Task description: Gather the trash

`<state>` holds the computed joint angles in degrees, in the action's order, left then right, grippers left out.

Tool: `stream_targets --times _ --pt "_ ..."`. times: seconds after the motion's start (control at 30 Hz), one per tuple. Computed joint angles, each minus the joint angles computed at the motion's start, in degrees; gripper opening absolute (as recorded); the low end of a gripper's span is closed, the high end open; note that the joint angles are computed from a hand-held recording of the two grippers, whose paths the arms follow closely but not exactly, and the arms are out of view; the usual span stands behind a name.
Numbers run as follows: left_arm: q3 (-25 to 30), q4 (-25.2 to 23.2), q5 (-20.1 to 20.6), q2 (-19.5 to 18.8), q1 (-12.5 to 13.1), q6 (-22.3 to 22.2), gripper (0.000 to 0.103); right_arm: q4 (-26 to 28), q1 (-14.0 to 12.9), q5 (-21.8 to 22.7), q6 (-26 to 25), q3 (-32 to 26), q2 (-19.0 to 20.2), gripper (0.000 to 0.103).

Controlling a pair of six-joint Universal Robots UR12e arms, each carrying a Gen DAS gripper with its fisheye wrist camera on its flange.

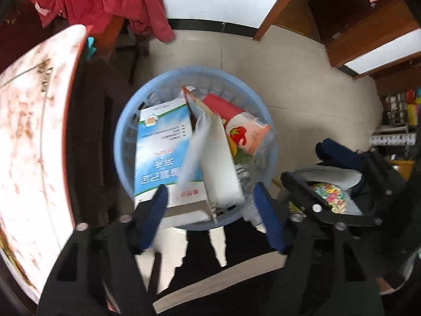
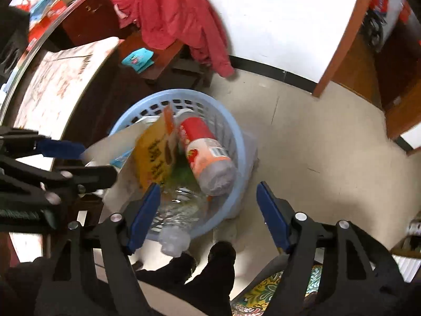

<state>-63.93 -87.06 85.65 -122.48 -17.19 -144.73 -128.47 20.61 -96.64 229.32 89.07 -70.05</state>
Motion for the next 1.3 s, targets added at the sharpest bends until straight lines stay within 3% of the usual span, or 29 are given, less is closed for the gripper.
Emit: stream_targets --times 0.33,0.6,0.7,0.87,0.97,1.13,1.3 --pt "-6.4 11.5 -0.7 5.1 1.1 2.5 0.083 4.5 1.0 0.3 0.7 -2.7 -1.0 0.085" --pt "-9.2 15.2 -2.1 7.9 1.7 5.5 0.084 8.4 2.3 -0.6 0.9 -5.2 -0.6 0.091" --pt "-9.4 14.7 -2.9 8.4 2.1 6.2 0.084 8.7 2.5 0.0 1.3 -5.4 -0.7 0.091" --pt "-7.3 9.1 -5.1 7.9 3.3 5.7 0.088 9.7 2.6 0.5 2.5 -5.2 -0.8 0.091" --pt "-7.6 9.8 -6.2 8.3 4.0 5.0 0.093 11.3 3.0 -0.5 2.7 -5.9 -0.5 0.091" --pt "-9.0 13.2 -6.9 9.4 4.5 3.6 0.093 11.3 3.3 -0.7 2.5 -6.2 -0.4 0.091" --pt "-9.1 12.9 -6.9 9.6 4.7 4.1 0.093 10.9 3.6 -1.5 1.8 -6.6 -0.2 0.091"
